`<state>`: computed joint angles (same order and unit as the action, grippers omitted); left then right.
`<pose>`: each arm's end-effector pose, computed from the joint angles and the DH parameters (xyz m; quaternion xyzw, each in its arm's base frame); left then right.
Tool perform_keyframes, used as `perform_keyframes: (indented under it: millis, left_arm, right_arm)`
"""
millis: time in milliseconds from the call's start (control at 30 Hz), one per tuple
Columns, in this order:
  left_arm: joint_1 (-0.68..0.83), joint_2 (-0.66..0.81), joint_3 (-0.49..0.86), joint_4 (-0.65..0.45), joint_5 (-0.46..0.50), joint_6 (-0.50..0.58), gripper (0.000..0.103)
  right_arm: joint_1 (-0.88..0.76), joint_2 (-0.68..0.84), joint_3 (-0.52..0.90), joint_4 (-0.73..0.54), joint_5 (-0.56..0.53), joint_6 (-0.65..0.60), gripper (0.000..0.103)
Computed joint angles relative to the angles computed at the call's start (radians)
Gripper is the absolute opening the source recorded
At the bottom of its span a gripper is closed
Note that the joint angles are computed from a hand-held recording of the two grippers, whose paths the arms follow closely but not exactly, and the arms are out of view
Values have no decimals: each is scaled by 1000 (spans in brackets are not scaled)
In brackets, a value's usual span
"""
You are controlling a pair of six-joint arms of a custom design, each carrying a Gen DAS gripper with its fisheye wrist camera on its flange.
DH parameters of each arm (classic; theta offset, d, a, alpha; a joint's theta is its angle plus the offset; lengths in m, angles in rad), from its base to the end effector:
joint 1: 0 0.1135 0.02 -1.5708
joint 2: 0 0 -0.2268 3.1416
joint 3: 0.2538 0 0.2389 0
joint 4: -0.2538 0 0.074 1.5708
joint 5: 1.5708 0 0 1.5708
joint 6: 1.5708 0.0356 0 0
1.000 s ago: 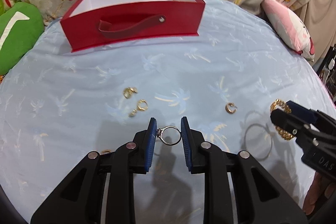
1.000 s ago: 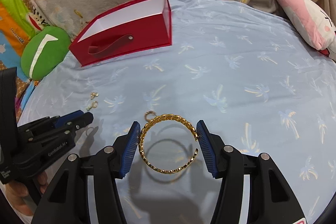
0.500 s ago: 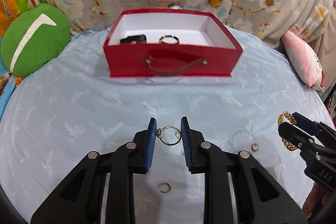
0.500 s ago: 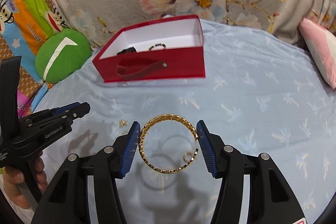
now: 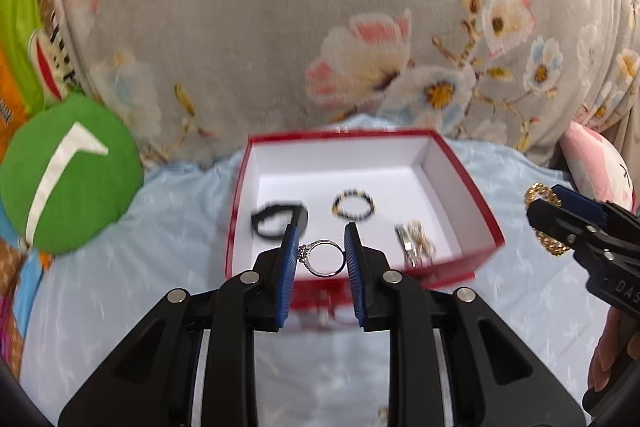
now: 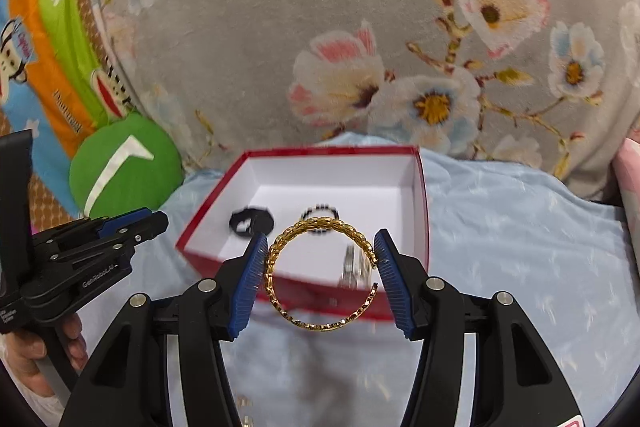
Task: Organize jewelry
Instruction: 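Carry the bangle and ring into the red box and open both tools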
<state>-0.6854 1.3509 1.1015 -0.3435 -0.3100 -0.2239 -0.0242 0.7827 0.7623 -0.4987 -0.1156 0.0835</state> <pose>0.2383 -0.1808 0.2756 0.1289 0.8657 -0.0814 0.4768 0.1866 -0.0004 0.2744 0.0175 0.8638 0.0648 0.4994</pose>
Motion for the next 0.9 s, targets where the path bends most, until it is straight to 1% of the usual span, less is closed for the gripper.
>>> perform_keyframes:
  millis: [33, 133, 267, 333, 400, 433, 467, 533, 600, 633, 667, 700, 733, 800, 867, 900]
  left_arm:
    - [22, 52, 63, 9, 18, 19, 23]
    - [51, 172, 203, 41, 18, 65, 23]
    - [77, 352, 407, 48, 38, 105, 23]
    - [85, 460, 530, 25, 37, 124, 23]
    - [91, 536, 608, 10, 28, 136, 23]
    - [98, 597, 672, -3, 33, 138, 23]
    - [106, 627, 700, -3, 42, 135, 23]
    - [118, 698, 756, 20, 52, 133, 23]
    - [130, 788, 855, -15, 65, 130, 26]
    - [133, 837, 911, -42, 43, 111, 35]
    - [140, 861, 916, -23, 30, 87, 55]
    - [145, 858, 893, 2, 32, 79, 65]
    - [149, 848, 849, 38, 19, 70, 77]
    - [153, 809, 757, 94, -5, 85, 78]
    - [163, 778, 713, 74, -17, 87, 81]
    - [171, 756, 683, 70, -2, 82, 81]
  right_arm:
    - [-20, 70, 38, 30, -22, -2, 54]
    - [-62, 267, 153, 104, -70, 7, 54]
    - [-72, 495, 294, 181, -67, 19, 54]
    - [-69, 580, 342, 215, -50, 17, 54]
    - [-69, 647, 380, 241, -39, 11, 54]
    - [-71, 682, 400, 251, -36, 7, 54]
    - [-75, 725, 424, 261, -36, 7, 54]
    - [-87, 796, 464, 281, -56, 11, 55]
    - [-97, 849, 491, 303, -71, 13, 56]
    - [-99, 860, 491, 318, -71, 14, 59]
    - [-102, 868, 489, 333, -66, 14, 61]
    - [-105, 863, 474, 352, -59, 18, 64]
    - [-112, 848, 451, 369, -61, 25, 64]
    - [-134, 796, 395, 389, -89, 33, 65]
    - [-160, 701, 296, 417, -101, 40, 66]
    - [-175, 654, 251, 424, -114, 43, 68]
